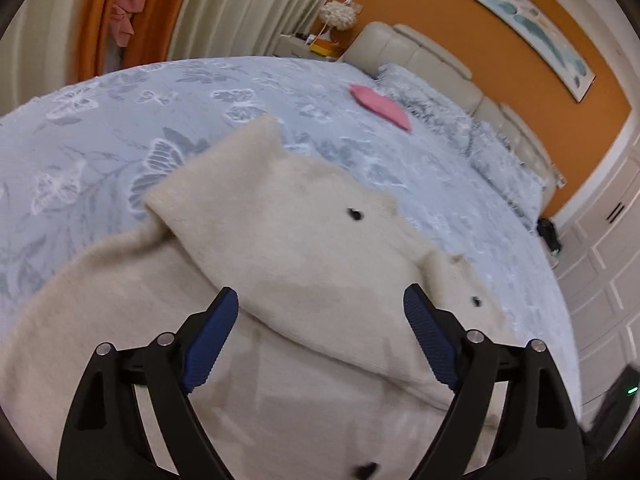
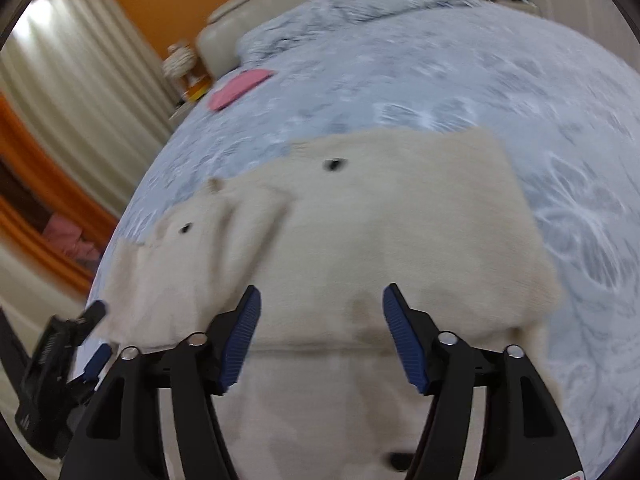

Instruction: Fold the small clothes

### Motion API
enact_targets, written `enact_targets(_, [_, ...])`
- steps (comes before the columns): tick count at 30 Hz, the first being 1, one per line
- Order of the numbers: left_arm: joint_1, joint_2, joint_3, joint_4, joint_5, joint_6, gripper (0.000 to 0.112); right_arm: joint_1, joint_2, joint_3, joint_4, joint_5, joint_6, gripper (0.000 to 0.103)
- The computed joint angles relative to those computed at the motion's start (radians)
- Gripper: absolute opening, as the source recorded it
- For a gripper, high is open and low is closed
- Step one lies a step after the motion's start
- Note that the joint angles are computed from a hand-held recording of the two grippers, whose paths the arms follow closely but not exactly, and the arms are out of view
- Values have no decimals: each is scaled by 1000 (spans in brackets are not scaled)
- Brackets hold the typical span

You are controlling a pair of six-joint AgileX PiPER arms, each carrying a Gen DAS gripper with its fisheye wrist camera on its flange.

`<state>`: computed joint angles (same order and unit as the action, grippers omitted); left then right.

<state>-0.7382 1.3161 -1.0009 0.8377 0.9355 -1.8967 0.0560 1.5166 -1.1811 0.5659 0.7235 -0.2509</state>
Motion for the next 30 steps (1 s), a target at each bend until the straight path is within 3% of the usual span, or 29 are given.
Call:
enact_targets(4, [53,-27,17,-85,-47,42,82,205,104,-185,-241,-9,179,73])
enact_targets(8, [38,-25,25,-76,-10,46,82,357,352,-481,-540,118,373,72])
enact_targets(10, [47,-30,32,-69,-8,45,82,362,439,-570,-548,189,363,22])
enact_targets(11, [60,-39,35,-82,-18,55,82,338,449,-584,-516,202,347,14])
enact_targets(12, [74,-50,44,-88,-36,58,82,302,419,-557,-443,177,314,13])
enact_targets(16, [104,-79,65,-101,-55,55,82,52,146,-294,-77,62,89,12])
enact_targets(18, [129,-86,73,-130,-82,72,82,-52,70,-178,-10,33,20,14])
enact_targets(21, [167,-79,86,-194,-156,111,82,-191,141,-105,26,110,-47,16])
enact_targets(23, [185,-65,88,-239,-196,154,82,-274,171,-62,180,159,-158,17])
enact_targets(25, [206,-64,107,-278,-239,171,82,-314,159,-38,262,170,-229,28])
enact_targets(27, [231,-76,141,-310,-284,151,82,-322,148,-36,274,164,-245,48])
enact_targets(30, [266,-113,201,-318,-365,95,83,-355,156,-34,340,185,-279,52])
